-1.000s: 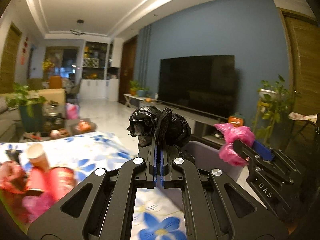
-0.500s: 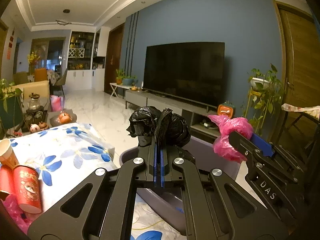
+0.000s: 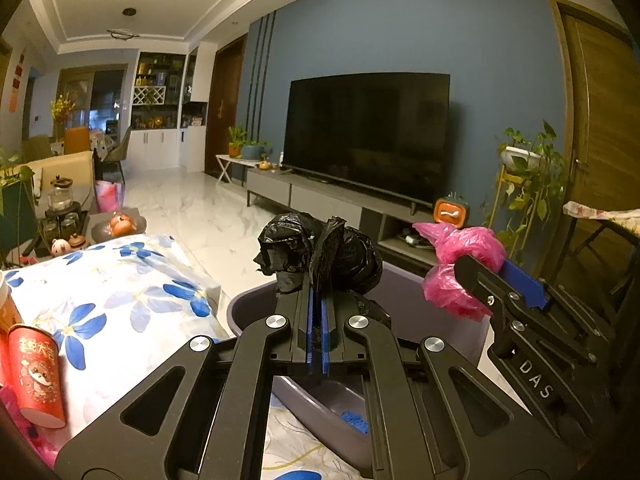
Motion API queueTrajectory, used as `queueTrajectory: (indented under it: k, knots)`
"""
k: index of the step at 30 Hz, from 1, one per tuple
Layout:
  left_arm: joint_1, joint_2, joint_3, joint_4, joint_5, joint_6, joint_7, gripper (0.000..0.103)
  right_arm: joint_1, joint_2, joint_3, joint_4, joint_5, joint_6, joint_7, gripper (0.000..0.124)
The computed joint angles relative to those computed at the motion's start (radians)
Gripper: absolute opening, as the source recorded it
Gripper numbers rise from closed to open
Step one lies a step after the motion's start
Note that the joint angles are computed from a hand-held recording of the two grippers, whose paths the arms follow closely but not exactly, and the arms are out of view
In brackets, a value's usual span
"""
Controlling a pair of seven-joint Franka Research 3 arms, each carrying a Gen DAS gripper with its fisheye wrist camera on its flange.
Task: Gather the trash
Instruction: 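Open both tools to drop the bags into the grey bin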
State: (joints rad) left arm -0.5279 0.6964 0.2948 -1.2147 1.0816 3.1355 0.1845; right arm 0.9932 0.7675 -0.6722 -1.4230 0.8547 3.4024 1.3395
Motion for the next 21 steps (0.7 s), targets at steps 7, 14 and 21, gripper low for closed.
queueTrajectory:
  k: [7, 14, 21]
  knots:
    - [0.0, 0.014, 0.001, 0.015, -0.033, -0.018, 0.033, 0.046, 0.017, 0.018, -0.031, 0.008, 0.016, -0.011, 0.027, 0.048]
    - [-0.014, 0.001, 0.03, 0.001, 0.017, -0.021, -0.037, 0.065, 0.058, 0.028, -0.099, -0.021, -0.004, -0.025, 0.115, 0.061]
    - [-0.045, -0.048, 0.063, -0.046, 0.17, -0.059, -0.209, 0.076, 0.078, 0.014, -0.114, -0.051, -0.029, -0.017, 0.142, 0.072]
